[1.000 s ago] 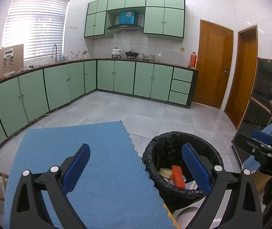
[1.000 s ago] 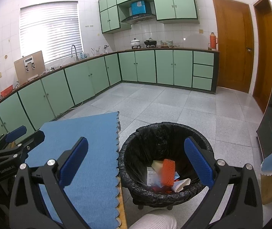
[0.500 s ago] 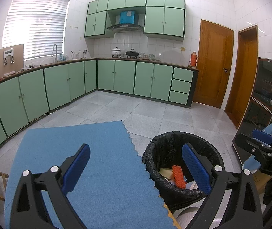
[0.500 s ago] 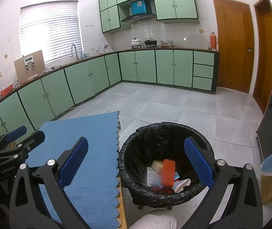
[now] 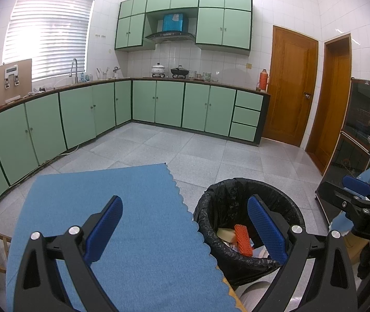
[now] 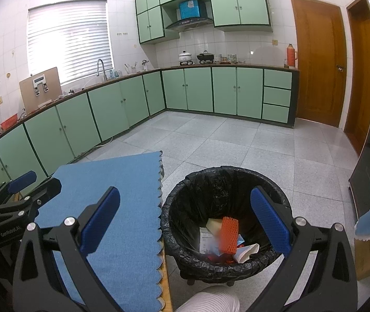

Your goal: Collect trash

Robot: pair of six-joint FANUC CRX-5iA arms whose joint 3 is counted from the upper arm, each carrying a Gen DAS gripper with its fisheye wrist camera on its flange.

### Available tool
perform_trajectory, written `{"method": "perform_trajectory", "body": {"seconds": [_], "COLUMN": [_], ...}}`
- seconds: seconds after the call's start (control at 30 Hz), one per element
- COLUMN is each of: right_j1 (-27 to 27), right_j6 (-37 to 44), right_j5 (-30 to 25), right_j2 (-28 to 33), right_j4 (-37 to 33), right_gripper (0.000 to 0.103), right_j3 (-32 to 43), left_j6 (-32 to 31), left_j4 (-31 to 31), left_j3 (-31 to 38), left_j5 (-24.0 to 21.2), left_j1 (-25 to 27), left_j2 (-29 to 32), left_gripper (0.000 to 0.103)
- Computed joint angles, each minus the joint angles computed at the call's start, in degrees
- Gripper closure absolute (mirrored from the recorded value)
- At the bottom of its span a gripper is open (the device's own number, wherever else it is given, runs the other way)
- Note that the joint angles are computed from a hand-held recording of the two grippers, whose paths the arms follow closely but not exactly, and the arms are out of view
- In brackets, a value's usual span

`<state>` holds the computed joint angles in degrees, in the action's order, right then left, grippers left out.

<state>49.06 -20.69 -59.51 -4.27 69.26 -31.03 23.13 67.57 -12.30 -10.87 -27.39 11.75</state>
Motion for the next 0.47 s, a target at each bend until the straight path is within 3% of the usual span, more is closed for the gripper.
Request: {"method": "perform_trajectory", "body": {"seconds": [0.47], "right_j1": [-1.08], "right_j6": [0.45], "right_j5": [1.26], "right_j2": [-0.12], "right_j4": [-0.21], "right_gripper": [0.005], "right_j3": [-0.37], "left_j6": [5.28], "left_j4": [-5.59], "left_j3": [1.2], "left_j5": [-1.13], "left_j1": [0.97], "left_j2": [0.57], "left_gripper": [0.008]}}
